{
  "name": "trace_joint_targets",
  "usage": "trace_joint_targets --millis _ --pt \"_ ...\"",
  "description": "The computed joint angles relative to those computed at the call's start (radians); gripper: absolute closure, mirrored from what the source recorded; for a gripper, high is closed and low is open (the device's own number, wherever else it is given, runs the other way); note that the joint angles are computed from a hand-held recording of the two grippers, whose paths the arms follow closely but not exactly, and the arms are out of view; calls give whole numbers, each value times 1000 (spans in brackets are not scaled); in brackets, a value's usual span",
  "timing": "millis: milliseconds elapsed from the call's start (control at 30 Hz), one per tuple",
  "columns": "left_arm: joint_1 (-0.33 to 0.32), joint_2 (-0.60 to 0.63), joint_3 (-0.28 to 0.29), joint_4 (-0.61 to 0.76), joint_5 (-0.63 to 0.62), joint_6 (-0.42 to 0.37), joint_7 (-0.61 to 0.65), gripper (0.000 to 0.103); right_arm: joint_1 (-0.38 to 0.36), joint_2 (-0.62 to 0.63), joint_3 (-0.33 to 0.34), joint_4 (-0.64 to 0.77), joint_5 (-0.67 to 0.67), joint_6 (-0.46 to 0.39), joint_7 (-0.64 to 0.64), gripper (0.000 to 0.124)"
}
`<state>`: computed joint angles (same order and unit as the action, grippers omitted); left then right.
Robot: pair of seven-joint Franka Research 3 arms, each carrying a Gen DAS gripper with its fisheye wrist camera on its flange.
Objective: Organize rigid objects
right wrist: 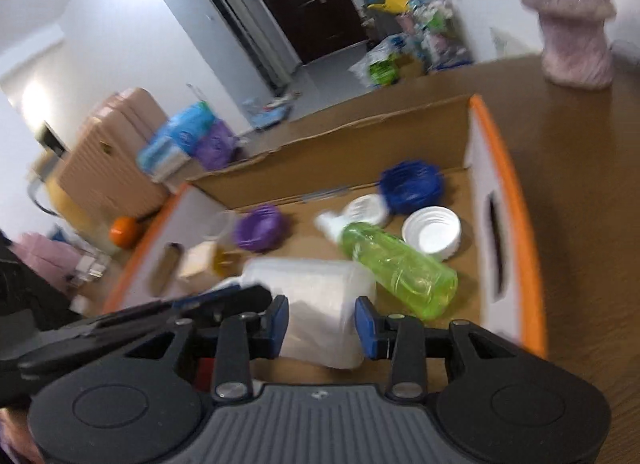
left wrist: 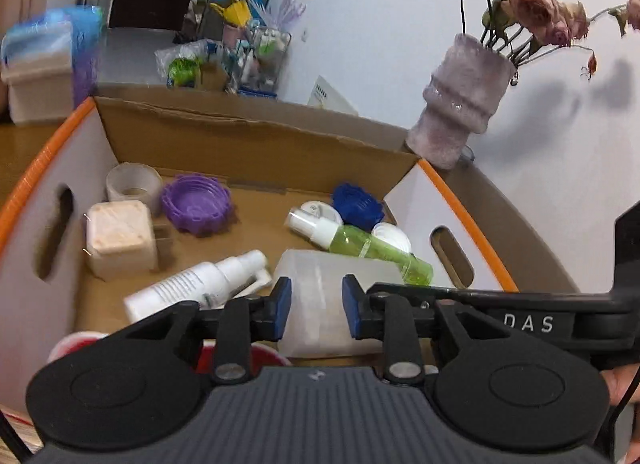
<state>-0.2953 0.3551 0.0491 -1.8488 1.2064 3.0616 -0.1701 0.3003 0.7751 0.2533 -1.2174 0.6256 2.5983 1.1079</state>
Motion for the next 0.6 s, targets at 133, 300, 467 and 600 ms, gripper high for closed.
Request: trace_joint_targets --millis 133,300,467,600 --pt "11 -8 -15 -8 -5 -23 26 61 26 -35 -24 -56 -52 89 -40 81" --pt "-7 -73 0 -36 101 -79 -60 44 35 -62 -22 -81 -80 163 -72 61" --pt "4 -195 -39 -111 234 -229 -124 28 9 -155 15 -202 -70 309 -150 46" --pt "16 -293 -95 -184 320 -385 -132 18 -26 -236 63 -315 -32 436 -210 40"
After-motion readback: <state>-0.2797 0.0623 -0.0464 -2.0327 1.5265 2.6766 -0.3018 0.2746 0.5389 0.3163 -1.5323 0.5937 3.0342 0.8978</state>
